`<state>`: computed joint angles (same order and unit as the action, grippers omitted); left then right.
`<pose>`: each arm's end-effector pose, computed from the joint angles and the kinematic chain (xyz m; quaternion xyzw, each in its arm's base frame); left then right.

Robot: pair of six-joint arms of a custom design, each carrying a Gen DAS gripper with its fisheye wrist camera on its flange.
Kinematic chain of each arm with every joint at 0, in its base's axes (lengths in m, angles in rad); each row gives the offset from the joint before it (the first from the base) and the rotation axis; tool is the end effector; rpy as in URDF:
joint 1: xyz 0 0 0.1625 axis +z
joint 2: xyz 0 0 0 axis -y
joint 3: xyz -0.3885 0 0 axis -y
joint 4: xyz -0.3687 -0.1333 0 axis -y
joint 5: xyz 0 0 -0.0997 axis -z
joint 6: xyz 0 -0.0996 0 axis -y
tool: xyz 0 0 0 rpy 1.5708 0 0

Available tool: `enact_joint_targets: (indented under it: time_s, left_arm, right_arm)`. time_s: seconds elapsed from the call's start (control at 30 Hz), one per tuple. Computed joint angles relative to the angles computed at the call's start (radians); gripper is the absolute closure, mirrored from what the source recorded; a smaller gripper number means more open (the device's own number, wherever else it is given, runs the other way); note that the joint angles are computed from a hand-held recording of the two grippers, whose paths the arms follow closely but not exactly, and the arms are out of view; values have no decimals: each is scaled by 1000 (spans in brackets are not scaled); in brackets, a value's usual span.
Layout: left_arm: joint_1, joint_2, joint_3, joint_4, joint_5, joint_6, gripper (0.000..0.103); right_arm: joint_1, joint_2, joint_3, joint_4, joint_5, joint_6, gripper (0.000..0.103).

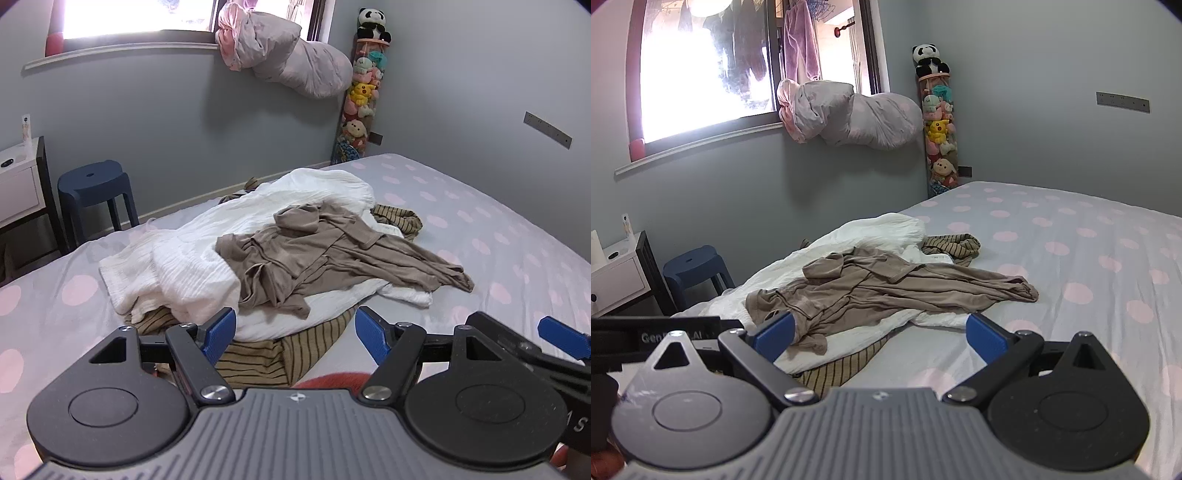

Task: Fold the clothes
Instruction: 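Move both grippers toward the taupe long-sleeve shirt on the bed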

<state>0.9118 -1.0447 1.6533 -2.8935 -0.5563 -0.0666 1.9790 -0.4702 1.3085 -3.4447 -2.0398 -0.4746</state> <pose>-0.1997 -0.6136 0.3132 0.0767 0.8329 -0.4471 0.3171 0.3669 -0.6260 0.1048 0.2571 -0.8133 0.4745 0.2178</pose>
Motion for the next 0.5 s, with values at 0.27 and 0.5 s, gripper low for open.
enact_joint_targets:
  time_s: [0.27,0.5]
  left_arm:
    - [29,57,-142,98,-80,61,36]
    - [72,145,-347,225,-165,123,47]
  right_arm:
    - [-24,17,-105,91,25,-47,8]
    - [-48,65,-266,212,32,-114,26]
